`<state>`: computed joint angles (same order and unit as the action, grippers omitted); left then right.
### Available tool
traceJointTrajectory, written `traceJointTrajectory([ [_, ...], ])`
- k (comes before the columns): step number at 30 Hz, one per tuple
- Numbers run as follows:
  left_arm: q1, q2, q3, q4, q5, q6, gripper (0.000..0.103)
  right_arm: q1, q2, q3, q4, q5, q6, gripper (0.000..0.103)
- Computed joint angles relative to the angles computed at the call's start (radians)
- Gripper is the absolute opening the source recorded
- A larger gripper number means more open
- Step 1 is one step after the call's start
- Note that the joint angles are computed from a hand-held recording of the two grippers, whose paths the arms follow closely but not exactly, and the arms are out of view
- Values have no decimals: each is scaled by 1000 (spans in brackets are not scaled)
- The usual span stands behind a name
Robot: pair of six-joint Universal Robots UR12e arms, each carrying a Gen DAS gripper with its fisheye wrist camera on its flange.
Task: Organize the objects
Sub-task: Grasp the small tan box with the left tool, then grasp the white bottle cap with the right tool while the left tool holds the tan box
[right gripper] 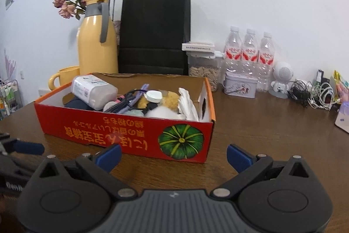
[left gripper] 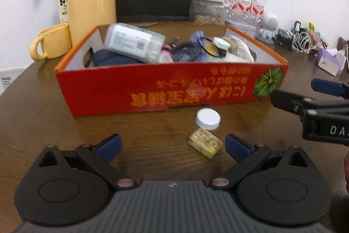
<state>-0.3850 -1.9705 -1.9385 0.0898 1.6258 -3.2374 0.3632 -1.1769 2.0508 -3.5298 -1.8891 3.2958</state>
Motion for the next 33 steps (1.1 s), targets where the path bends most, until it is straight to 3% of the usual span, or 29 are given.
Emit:
traceJointTrajectory([
  [9, -29, -23, 28, -15, 44, 32, 101, -1, 0, -1, 24, -37, 46, 103],
  [13, -29, -25, 23, 4, 16, 66, 74, 2, 2, -1, 8, -40, 36, 103],
  [16, -24, -23, 13, 35, -7, 64, 37, 3, 2, -1, 6, -40, 32, 103],
  [25, -10, -17, -1, 73, -33, 36, 36, 4, 3, -2, 9, -37, 23, 103],
  [33, 17, -14, -9, 115, -6, -24, 36, 5, 8, -9, 38, -40, 19, 103],
])
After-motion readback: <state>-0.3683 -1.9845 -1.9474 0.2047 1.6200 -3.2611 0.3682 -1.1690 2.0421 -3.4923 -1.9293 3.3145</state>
